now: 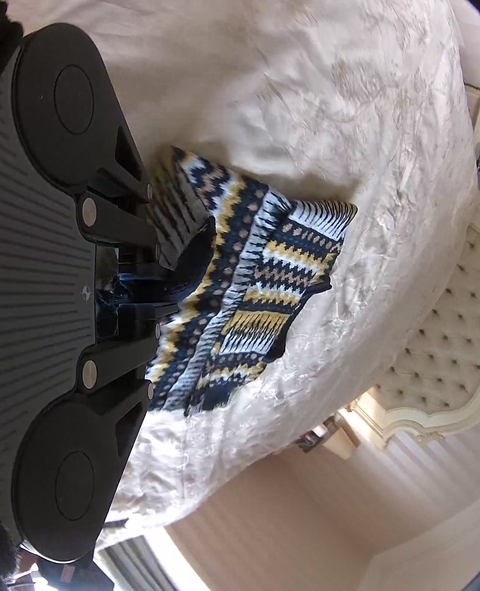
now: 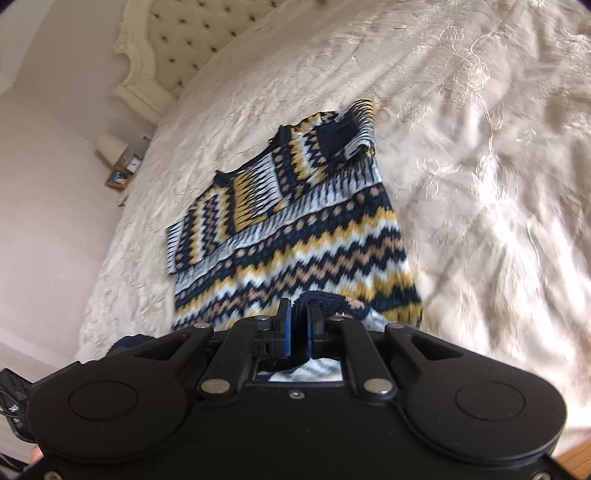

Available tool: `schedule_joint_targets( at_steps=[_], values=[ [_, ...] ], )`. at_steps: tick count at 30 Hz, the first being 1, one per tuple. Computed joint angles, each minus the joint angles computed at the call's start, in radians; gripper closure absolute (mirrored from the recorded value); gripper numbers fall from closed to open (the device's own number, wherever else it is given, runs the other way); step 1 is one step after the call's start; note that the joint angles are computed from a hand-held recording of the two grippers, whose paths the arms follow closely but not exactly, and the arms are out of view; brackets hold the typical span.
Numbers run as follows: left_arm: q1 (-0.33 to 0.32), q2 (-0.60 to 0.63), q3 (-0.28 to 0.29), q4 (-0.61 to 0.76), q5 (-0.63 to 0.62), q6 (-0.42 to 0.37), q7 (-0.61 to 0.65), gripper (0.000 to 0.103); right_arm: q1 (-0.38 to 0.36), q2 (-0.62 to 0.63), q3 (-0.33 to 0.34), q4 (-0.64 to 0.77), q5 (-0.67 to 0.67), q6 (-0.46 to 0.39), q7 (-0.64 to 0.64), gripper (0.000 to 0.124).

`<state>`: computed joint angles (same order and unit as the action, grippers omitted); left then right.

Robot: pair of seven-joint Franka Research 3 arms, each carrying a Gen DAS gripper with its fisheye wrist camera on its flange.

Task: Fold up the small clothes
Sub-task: 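Lift the hem with both tools and fold it toward the collar, release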

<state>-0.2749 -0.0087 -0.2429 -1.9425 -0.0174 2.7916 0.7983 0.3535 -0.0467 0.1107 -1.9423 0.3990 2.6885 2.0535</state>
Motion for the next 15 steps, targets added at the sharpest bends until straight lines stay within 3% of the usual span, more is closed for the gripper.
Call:
schedule_joint_targets(
  at_steps=[3, 6, 8, 9, 11, 15],
  values=[
    [0.008, 0.094, 0.004, 0.115, 0.0, -0.08, 0.032, 0.091, -0.011, 0.089, -0.011, 0.092, -0.046, -0.058, 0.04, 0.108],
    [0.018, 0.171, 0.007, 0.212, 0.029, -0.156, 0.026, 0.082, -0.008, 0.173, -0.027, 0.191, -0.15, -0.11, 0.1, 0.094],
    [0.021, 0.204, 0.012, 0.258, 0.065, -0.196, 0.027, 0.076, -0.001, 0.203, -0.039, 0.226, -0.209, -0.107, 0.13, 0.066],
    [0.024, 0.212, 0.012, 0.274, 0.079, -0.214, 0.041, 0.073, 0.002, 0.208, -0.043, 0.229, -0.229, -0.094, 0.136, 0.061],
    [0.041, 0.221, 0.0, 0.288, 0.067, -0.23, 0.122, 0.071, -0.001, 0.217, -0.042, 0.239, -0.234, -0.09, 0.112, 0.06],
    [0.076, 0.257, -0.031, 0.352, -0.011, -0.353, 0.354, 0.067, -0.007, 0.252, -0.039, 0.297, -0.256, -0.189, 0.007, 0.06]
  ],
)
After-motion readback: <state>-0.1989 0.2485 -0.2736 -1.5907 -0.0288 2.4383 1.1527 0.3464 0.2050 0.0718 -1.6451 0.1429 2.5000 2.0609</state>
